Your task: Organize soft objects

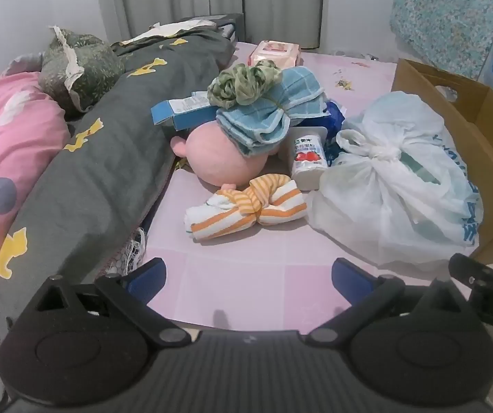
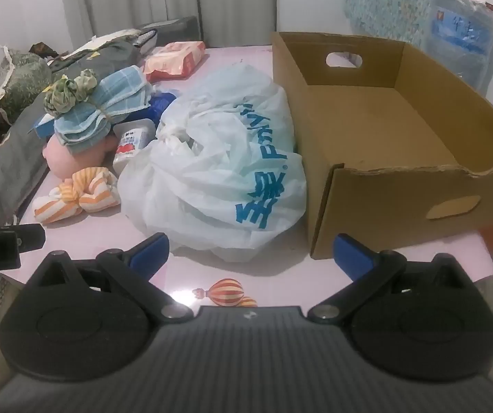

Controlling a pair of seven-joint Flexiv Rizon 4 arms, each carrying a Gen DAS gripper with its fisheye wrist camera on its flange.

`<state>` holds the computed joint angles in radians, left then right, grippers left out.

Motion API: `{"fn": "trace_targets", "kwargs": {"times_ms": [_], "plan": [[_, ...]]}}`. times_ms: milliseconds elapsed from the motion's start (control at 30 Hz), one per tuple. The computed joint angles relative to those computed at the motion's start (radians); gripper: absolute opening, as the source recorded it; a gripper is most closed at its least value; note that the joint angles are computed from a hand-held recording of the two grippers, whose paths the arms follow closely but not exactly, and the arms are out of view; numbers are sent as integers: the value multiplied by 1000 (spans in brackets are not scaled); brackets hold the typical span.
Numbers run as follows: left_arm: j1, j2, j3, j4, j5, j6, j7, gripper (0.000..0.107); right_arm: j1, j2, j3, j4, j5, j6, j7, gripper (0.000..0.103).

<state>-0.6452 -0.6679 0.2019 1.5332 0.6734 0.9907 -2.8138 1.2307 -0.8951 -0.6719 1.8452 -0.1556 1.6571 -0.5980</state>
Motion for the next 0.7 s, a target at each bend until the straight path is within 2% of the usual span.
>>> {"fn": "trace_targets", "kwargs": {"times_ms": [700], "plan": [[-2, -7, 7, -1, 5, 12, -13, 103, -24, 6, 24, -14, -30, -12, 9, 102]]}}
